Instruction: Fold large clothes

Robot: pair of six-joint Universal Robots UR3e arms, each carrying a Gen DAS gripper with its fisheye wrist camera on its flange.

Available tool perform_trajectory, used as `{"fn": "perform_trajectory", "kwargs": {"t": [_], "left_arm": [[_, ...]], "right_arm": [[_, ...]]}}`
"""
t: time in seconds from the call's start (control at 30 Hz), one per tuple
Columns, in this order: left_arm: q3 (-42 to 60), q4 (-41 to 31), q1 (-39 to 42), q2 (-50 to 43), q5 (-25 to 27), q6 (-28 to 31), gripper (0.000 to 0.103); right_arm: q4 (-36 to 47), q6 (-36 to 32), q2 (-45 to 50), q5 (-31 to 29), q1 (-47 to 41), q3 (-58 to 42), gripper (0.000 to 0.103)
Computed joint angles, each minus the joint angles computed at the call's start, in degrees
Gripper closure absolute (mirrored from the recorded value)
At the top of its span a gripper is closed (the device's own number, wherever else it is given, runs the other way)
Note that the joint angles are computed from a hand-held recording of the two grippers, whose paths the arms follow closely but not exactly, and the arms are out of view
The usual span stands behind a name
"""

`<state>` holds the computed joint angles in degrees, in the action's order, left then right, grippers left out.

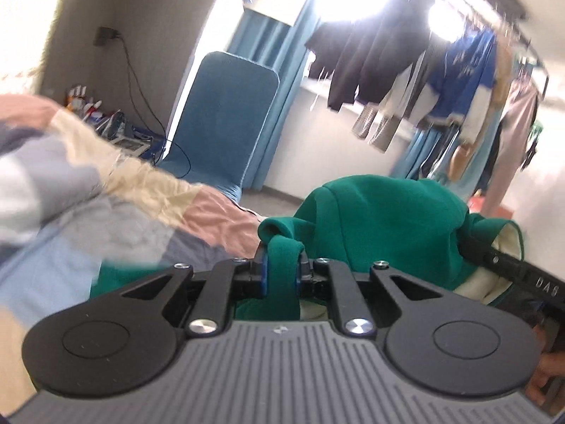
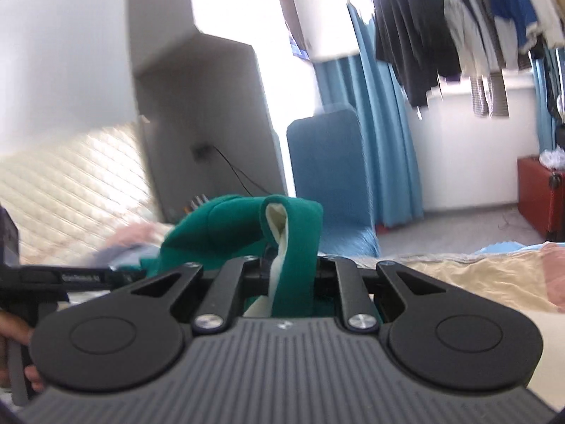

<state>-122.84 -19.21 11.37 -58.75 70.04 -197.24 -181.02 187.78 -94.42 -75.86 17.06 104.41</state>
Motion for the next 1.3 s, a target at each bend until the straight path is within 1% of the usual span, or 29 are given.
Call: {"fn": "perform_trajectory", "kwargs": {"t": [0.03,0.07,0.1,0.17,0.2,0.23,0.27,0.33,0.4,0.43,0.47,0.5,0.53,0.57,0.6,0.63,0.67,0.7,0.73,0.77,0.83,0.87,0.93,1.0,1.07,1.1,1.17,1.23,1.3], "left_arm": [[-3.03,-2.27,-1.23,6.0,1.79,-1.15,0.088],[-5.28,-5.45,-3.84,11.45,4.66,-1.52,0.088],[-6.71,-7.03,-8.84,14.59,10.11,-3.36,0.088],[-9.38,-10.04,-20.84,18.98,21.56,-9.8,0.088],[-10.62,-11.37,-26.84,20.53,26.35,-12.3,0.088],[-11.44,-13.26,-32.84,21.7,30.61,-14.72,0.088],[-12.17,-14.77,-38.84,22.11,34.75,-17.81,0.088],[-13.51,-17.85,-50.84,21.18,42.6,-26.13,0.088],[-13.11,-20.78,-62.84,16.18,50.76,-33.55,0.088],[-12.51,-22.97,-67.91,13.15,54.19,-37.94,0.088],[-11.8,-25.53,-70.59,11.16,55.53,-41.22,0.087],[-11.68,-27.51,-70.87,10.98,54.4,-42.22,0.087],[-12.27,-27.42,-70.57,10.93,53.21,-42.26,0.086],[-12.78,-27.3,-71.78,10.92,53.68,-43.82,0.086],[-12.85,-27.65,-73.08,10.89,54.39,-45.78,0.084],[-12.56,-28.44,-74.29,11.07,54.98,-47.48,0.081],[-12.23,-28.89,-74.55,11.76,54.81,-47.71,0.074],[-12.19,-29.19,-74.41,12.97,54.6,-47.08,0.065],[-11.69,-29.43,-74.97,13.37,55.39,-46.88,0.059],[-10.59,-30.95,-77.92,12.67,58.09,-49.21,0.05],[-8.97,-33.45,-79.93,13.32,61.22,-50.89,0.047],[-8.25,-33.43,-81.95,13.11,63.48,-52.18,0.047],[-7.33,-30.11,-80.94,13.29,64.18,-48.82,0.046],[-6.69,-27.17,-83.1,11.51,66.99,-47.14,0.046],[-6.39,-22.68,-83.76,9.17,68.32,-43.87,0.046],[-6.45,-19.85,-82.05,8.46,67.1,-40.95,0.046],[-6.99,-15.55,-79.89,7.1,65.07,-37.3,0.046],[-8.13,-11.98,-75.41,7.23,59.77,-33.29,0.046],[-9.57,-9.94,-71.07,7.97,54.92,-30.45,0.046]], "right_arm": [[-1.2,-0.61,-4.11,-0.33,0.52,4.48,0.087],[-1.93,-1.83,-7.32,-1.74,1.83,8.0,0.087],[-2.31,-3.04,-10.9,-3.41,3.42,11.84,0.087],[-0.77,-3.61,-17.79,-5.56,5.89,17.72,0.087],[0.45,-3.79,-21.27,-6.36,6.99,20.59,0.087],[1.72,-4.03,-24.15,-8.4,9.05,22.88,0.087],[2.68,-4.0,-26.48,-11.3,11.74,24.95,0.087],[4.49,-3.84,-28.45,-19.66,19.31,27.44,0.087],[6.41,-1.89,-29.78,-26.26,25.92,30.08,0.086],[8.21,-0.39,-30.26,-28.47,28.35,31.07,0.085],[8.94,1.3,-29.38,-30.92,30.99,31.78,0.084],[10.0,3.76,-28.91,-33.62,33.46,32.73,0.083],[11.46,6.71,-28.95,-35.21,34.79,33.71,0.082],[13.91,9.82,-29.76,-35.52,35.32,34.54,0.081],[16.7,11.84,-31.25,-34.3,34.72,35.08,0.08],[19.53,12.91,-32.88,-32.23,33.4,35.21,0.077],[21.73,14.19,-33.54,-32.11,33.66,34.77,0.072],[23.47,15.74,-33.28,-33.64,35.23,33.84,0.069],[25.8,16.54,-33.56,-34.1,35.68,32.56,0.057],[27.85,17.49,-33.87,-34.72,36.33,31.28,0.045],[28.98,19.89,-35.13,-36.59,38.62,30.68,0.04],[30.02,21.32,-36.08,-37.24,39.9,30.61,0.041],[31.38,22.88,-37.65,-38.47,41.54,29.9,0.041],[31.1,23.3,-38.46,-41.58,44.6,29.27,0.041],[25.23,23.43,-35.77,-49.1,51.9,29.68,0.04],[21.85,21.7,-34.39,-49.76,52.76,29.74,0.04],[16.36,18.83,-31.84,-48.5,52.05,30.3,0.04],[14.51,17.44,-28.77,-46.47,49.6,30.16,0.041],[12.41,15.59,-26.56,-42.69,45.98,30.87,0.047]]}}
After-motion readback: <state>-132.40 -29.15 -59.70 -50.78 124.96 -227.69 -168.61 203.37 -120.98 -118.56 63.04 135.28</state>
